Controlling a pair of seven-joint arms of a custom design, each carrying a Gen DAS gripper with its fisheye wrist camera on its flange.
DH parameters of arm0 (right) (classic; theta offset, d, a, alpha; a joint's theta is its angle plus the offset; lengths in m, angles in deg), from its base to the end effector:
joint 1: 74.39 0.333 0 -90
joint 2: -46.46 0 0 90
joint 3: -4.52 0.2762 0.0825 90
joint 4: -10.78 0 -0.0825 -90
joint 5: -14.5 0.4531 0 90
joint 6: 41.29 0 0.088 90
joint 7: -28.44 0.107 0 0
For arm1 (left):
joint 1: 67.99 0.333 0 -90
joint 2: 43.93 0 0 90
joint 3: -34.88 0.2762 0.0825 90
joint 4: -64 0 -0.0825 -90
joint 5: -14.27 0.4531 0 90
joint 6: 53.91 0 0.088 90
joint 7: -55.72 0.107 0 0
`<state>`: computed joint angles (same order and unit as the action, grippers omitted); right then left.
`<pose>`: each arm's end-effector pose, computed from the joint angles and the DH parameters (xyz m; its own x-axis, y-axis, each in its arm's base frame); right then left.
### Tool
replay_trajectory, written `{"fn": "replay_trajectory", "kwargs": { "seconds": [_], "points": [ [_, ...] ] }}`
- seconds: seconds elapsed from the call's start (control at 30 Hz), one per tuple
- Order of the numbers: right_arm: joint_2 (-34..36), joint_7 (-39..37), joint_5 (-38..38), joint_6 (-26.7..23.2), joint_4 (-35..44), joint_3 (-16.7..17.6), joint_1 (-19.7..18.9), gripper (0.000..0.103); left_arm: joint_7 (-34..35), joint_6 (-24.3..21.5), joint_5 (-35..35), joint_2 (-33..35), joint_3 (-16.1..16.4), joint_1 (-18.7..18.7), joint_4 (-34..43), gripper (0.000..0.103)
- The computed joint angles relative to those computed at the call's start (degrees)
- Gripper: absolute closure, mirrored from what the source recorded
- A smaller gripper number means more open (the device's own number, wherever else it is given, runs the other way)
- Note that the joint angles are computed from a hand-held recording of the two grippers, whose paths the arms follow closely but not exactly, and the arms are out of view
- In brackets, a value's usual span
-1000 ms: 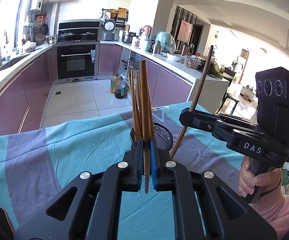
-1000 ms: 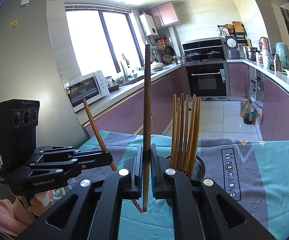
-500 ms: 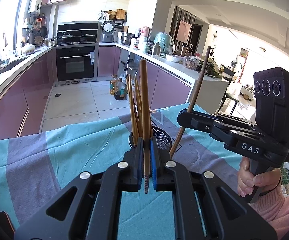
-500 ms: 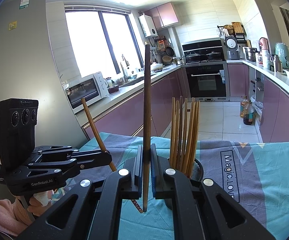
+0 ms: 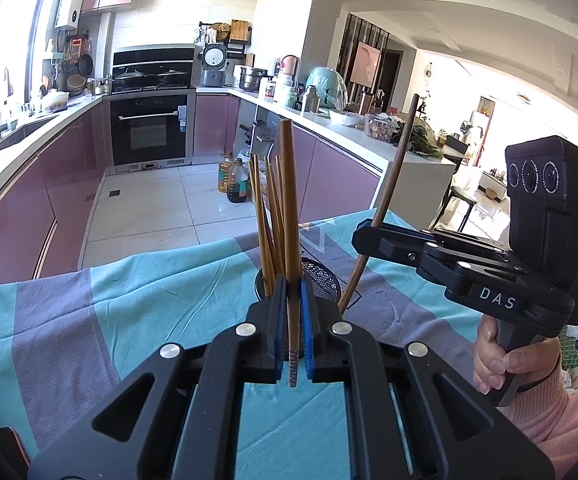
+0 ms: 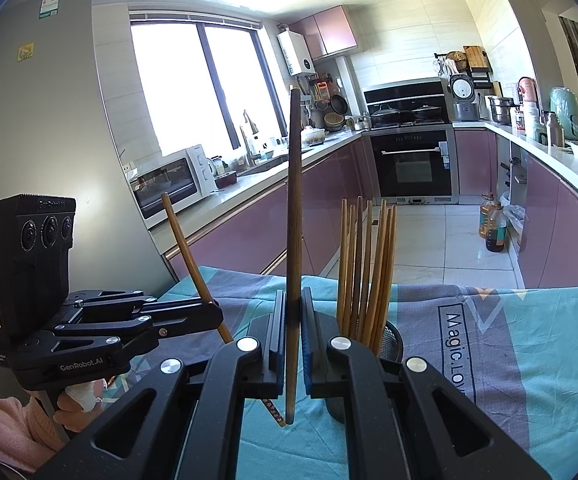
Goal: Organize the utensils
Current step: 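Hold the chopstick upright and move the right tool above the holder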
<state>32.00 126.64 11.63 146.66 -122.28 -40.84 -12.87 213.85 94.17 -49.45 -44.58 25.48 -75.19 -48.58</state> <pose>0.5715 0.1539 0.4769 0.2517 -0.9314 -0.2631 -0.4746 0.1181 -0.8722 0.6379 -0.1735 0.4735 -0.6904 -0.7036 0.1680 -0.4863 0.2795 -0.8279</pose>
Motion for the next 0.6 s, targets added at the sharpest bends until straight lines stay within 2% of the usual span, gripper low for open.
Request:
{"fn": "replay_trajectory", "kwargs": {
  "seconds": [0.1, 0.6],
  "points": [
    [-0.95, 0.04, -0.66, 0.13, -0.92, 1.76, -2.17, 0.097, -0.08, -0.06, -0.02, -0.08, 0.03, -0.05, 0.29, 0.095],
    [-1.61, -1.24, -0.64, 0.22, -0.55, 0.0, -0.51, 0.097, 0.32, 0.08, -0.2, -0.56, 0.16, -0.39, 0.68, 0.095]
  ]
}}
